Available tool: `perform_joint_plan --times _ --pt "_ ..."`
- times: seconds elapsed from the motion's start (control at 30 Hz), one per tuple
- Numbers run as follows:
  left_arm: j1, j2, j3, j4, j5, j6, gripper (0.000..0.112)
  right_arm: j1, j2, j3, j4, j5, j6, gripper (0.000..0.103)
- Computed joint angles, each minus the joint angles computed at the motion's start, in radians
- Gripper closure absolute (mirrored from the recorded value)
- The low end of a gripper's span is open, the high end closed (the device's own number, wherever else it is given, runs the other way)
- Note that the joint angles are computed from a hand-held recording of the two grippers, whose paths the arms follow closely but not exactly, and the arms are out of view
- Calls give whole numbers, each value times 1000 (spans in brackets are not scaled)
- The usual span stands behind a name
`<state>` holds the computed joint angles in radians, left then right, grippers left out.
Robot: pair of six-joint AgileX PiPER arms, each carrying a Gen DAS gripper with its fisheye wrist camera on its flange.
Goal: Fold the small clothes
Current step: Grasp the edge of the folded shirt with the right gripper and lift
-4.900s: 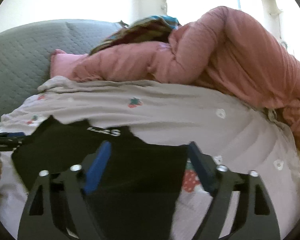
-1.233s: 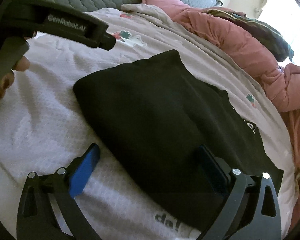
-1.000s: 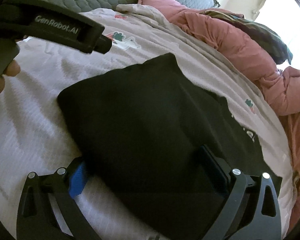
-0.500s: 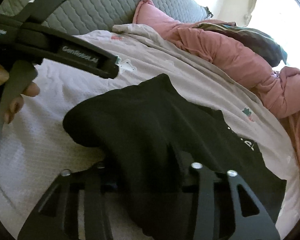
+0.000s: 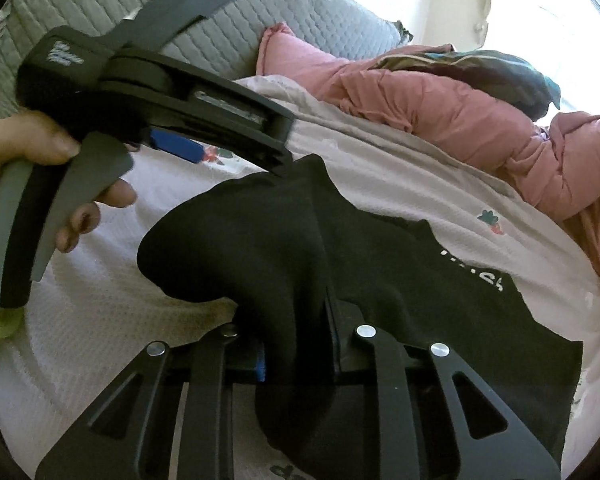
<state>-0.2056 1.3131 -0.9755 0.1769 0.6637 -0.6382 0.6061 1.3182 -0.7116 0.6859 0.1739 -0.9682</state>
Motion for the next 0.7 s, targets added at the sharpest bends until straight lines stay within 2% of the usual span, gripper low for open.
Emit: perform_joint_plan --times 0.27,0.47,0.57,0.6,0.67,0.7 --pt "-22 50 -33 -27 -2 9 19 -24 -20 21 169 -7 -181 84" --pt "34 61 -10 -227 -57 152 19 -34 -24 27 230 0 -242 84" --pt "82 68 11 -429 -87 310 19 -42 -23 26 255 6 -270 84" --pt "86 69 14 -460 -92 334 21 -44 -25 26 256 7 -272 84" --pt "82 75 14 -513 -91 362 31 -50 -34 30 257 12 -271 84" --pt "76 77 13 -529 -92 369 42 -54 -38 30 252 18 -265 84"
